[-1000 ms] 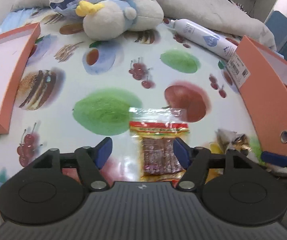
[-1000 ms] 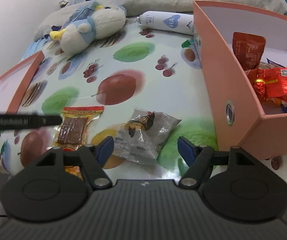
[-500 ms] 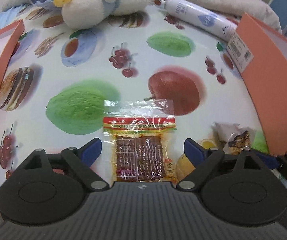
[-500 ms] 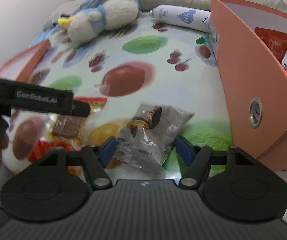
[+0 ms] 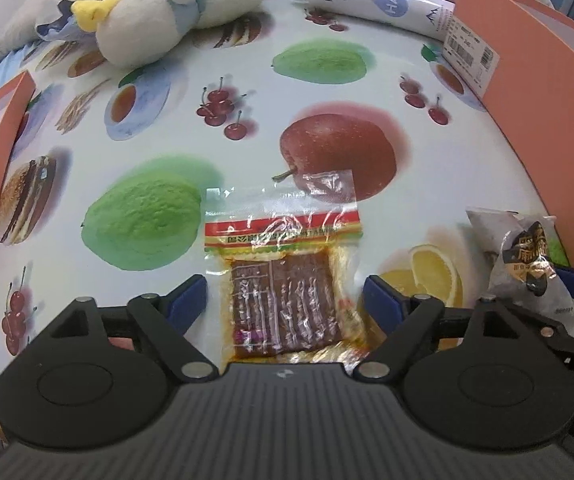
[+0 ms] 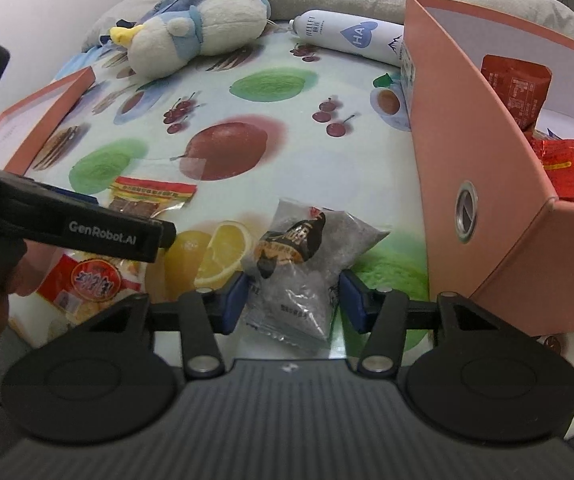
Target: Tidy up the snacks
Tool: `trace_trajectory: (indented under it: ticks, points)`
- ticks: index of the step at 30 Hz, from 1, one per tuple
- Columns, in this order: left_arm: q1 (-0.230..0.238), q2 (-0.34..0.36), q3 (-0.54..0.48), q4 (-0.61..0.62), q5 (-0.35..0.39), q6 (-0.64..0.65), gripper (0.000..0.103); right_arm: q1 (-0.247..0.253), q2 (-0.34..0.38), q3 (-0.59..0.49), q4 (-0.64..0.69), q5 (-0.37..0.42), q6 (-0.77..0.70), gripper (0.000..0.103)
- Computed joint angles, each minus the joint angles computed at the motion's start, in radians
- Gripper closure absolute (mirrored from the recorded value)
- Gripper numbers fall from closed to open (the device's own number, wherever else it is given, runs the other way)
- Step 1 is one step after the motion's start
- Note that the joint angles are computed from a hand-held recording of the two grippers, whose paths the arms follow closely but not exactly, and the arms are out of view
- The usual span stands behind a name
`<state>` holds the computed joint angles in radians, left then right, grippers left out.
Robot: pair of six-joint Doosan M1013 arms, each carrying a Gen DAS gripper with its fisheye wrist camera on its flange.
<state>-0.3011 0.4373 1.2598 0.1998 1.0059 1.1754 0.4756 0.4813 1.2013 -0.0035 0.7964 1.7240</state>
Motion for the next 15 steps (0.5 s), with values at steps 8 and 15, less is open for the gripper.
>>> trace_trajectory:
  ticks: [8,15]
  points:
    - [-0.003,0.002,-0.015,-0.028,0.016,0.037,0.037,0.000,0.000,0.000,0.002,0.000,-0.003,0.049]
    - [-0.004,-0.009,-0.009,-0.044,-0.001,0.051,0.048,0.001,-0.002,-0.004,-0.002,0.008,-0.004,0.051]
